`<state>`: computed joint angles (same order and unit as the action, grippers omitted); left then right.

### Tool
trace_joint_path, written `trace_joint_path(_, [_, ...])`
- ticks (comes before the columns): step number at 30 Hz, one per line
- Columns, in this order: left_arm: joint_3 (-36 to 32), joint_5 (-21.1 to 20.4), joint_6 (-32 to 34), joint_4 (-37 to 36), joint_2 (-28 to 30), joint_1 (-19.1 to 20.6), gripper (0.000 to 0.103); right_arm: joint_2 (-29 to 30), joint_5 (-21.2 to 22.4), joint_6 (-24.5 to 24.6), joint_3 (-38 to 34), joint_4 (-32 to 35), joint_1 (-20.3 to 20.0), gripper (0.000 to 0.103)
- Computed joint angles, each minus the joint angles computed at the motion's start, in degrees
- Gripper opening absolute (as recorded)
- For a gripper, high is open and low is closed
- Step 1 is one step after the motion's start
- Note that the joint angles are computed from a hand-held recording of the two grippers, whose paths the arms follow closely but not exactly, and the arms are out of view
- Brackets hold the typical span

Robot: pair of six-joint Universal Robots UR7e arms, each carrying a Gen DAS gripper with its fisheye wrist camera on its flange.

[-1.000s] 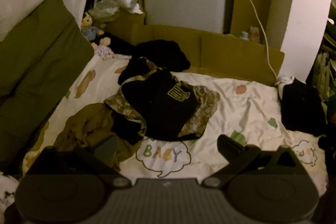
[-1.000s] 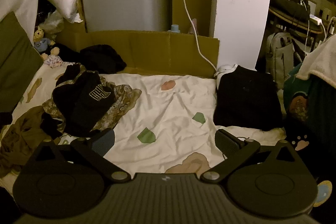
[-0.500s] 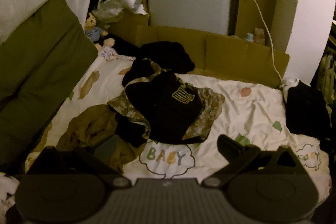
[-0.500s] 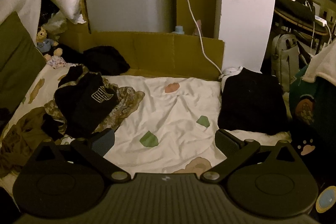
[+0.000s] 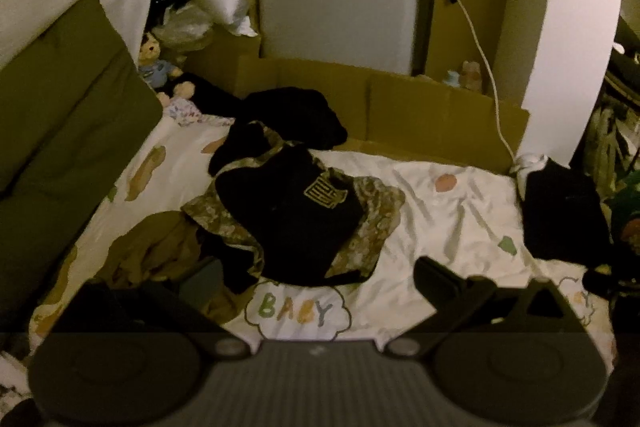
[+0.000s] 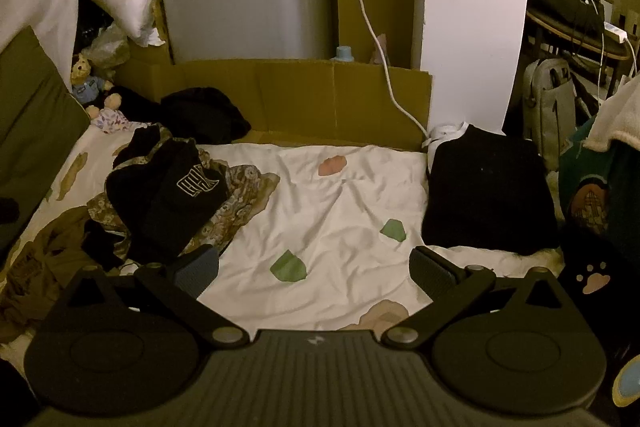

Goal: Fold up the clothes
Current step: 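Move both grippers toward the black logo shirt on the clothes pile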

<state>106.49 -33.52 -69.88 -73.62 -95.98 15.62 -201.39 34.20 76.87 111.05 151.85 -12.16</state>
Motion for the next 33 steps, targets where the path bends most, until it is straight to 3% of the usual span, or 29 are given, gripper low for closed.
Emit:
trace_joint_path(13, [0.35, 3.09, 10.93, -14.19, -1.42, 3.87, 0.103, -0.39, -2.48, -4.51, 3.12, 5.35, -0.71, 0.103])
trace_joint_path(20, [-2.83, 4.92, 12.49, -12.42, -1.16, 6.61, 0.103, -1.95, -5.02, -5.94, 5.67, 7.36, -1.86, 0.103])
trace_joint_path(25, [-5.31, 4.31, 15.25, -15.62, -1.35, 9.46, 0.103, -3.42, -5.11, -12.21, 8.44, 13.38, -2.31, 0.103])
trace_joint_path(29, [-7.42, 5.96, 15.39, -13.61, -0.8, 11.13, 0.103, -4.37, -4.49, -15.99, 9.05, 18.3, -3.8, 0.103])
trace_joint_path(33, [-8.07, 6.23, 17.59, -13.92, -0.58, 12.3, 0.103, -4.18, -1.81, -18.57, 8.33, 21.27, -5.52, 0.103])
